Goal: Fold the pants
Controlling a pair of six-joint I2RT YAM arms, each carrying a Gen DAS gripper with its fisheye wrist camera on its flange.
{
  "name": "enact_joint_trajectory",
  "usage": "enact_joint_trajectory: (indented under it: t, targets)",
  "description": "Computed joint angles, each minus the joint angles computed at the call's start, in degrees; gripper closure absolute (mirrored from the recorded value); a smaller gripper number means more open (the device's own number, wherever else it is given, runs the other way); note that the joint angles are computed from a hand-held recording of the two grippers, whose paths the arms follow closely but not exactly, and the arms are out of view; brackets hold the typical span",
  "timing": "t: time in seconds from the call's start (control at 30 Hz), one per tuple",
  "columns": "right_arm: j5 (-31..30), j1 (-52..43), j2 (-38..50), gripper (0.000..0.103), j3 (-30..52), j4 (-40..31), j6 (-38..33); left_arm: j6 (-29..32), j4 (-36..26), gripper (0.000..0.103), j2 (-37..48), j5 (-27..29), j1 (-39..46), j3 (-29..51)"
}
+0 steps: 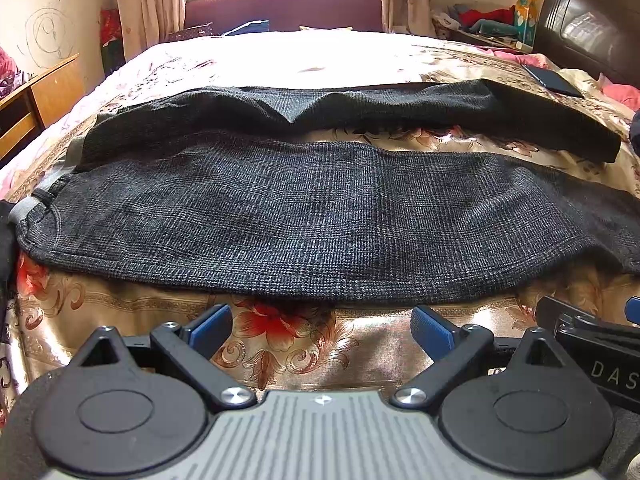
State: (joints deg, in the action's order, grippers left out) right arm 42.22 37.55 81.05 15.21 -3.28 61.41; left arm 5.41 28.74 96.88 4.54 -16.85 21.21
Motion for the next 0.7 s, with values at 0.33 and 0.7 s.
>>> enact_joint_trajectory:
  t: [0.33, 0.7]
  targets:
    - [-2.1, -1.9, -3.3, 0.008, -2.3, 2.8, -1.5, 0.2, 0.6, 0.0, -2.4, -0.9, -0.9, -1.4]
    - [0.0, -7.8, -20.2, 0.009, -4.9, -5.4, -7.1, 2.1, -1.4, 0.0, -5.8, -1.1, -5.8, 1.0]
